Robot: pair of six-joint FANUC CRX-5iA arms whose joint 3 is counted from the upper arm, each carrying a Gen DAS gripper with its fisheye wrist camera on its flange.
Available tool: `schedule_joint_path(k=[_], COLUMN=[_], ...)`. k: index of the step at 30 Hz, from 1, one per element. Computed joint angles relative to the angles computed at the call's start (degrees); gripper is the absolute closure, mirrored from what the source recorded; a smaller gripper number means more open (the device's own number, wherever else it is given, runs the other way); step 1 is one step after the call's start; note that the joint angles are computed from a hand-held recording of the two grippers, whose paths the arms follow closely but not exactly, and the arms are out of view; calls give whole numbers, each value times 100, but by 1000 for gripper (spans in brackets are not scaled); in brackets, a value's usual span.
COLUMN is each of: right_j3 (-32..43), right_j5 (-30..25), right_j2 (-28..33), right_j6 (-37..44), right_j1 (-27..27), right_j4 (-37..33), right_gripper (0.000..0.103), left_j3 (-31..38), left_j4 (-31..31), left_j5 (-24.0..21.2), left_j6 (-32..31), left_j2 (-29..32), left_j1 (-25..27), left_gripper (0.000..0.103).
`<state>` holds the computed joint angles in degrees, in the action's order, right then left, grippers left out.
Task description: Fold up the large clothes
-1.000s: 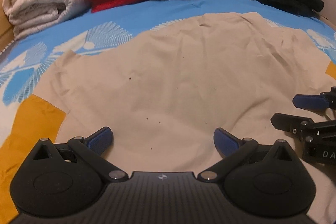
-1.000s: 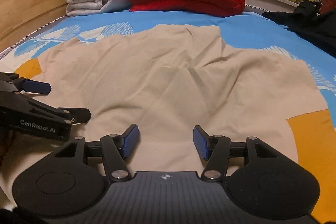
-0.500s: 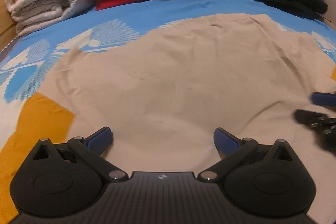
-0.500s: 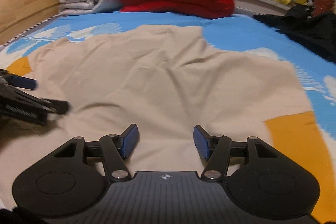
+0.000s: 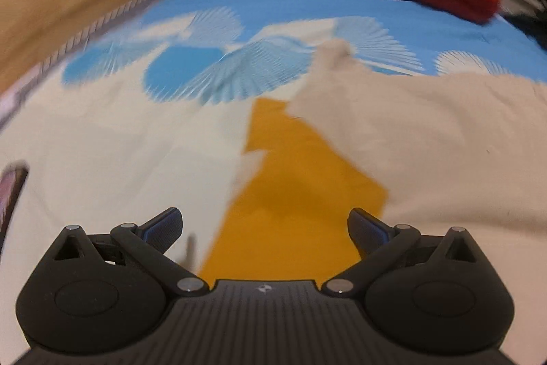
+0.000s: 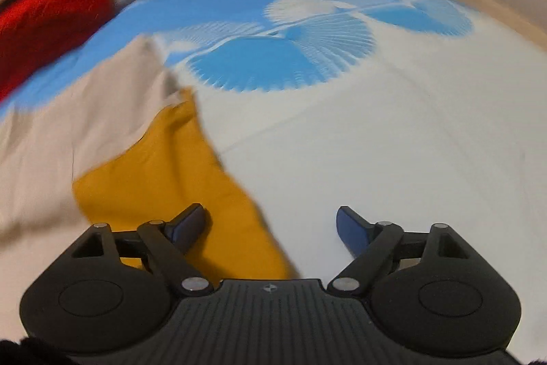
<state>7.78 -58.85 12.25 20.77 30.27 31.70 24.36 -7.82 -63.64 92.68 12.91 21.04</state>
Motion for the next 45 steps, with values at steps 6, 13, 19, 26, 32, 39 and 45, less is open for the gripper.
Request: schedule_joint_path(k=[6, 13, 19, 26, 32, 39, 45], right_j3=[125, 3127, 5322, 3580, 2765, 807, -1431], right_j5=[1173, 1010, -54, 585, 412, 912, 2101], right_j2=[-212, 1628, 3260, 2697, 2157, 432, -1707], right_j6=[184, 3389, 4331, 2618, 2052, 521, -665], right_j1=[221, 484, 471, -7, -368, -125, 717], right_j4=[537, -1413, -1928, -615, -333, 482, 1000], right_gripper=[26, 40, 54, 40, 37, 22, 9], left_j3=[136, 1174, 1960, 1982, 2758, 1635, -535], left_j4=[480, 1247, 720, -343, -1159, -750, 660], left_j5=[404, 376, 153, 468, -467, -192, 556], left_j6=[-32, -608, -590, 462, 1114, 701, -72], left_j2=[-346, 636, 1697, 1834, 2053, 811, -1092], left_j1=[130, -484, -825, -392, -76, 317, 584], left_gripper=[0, 0, 0, 0, 0, 0, 0])
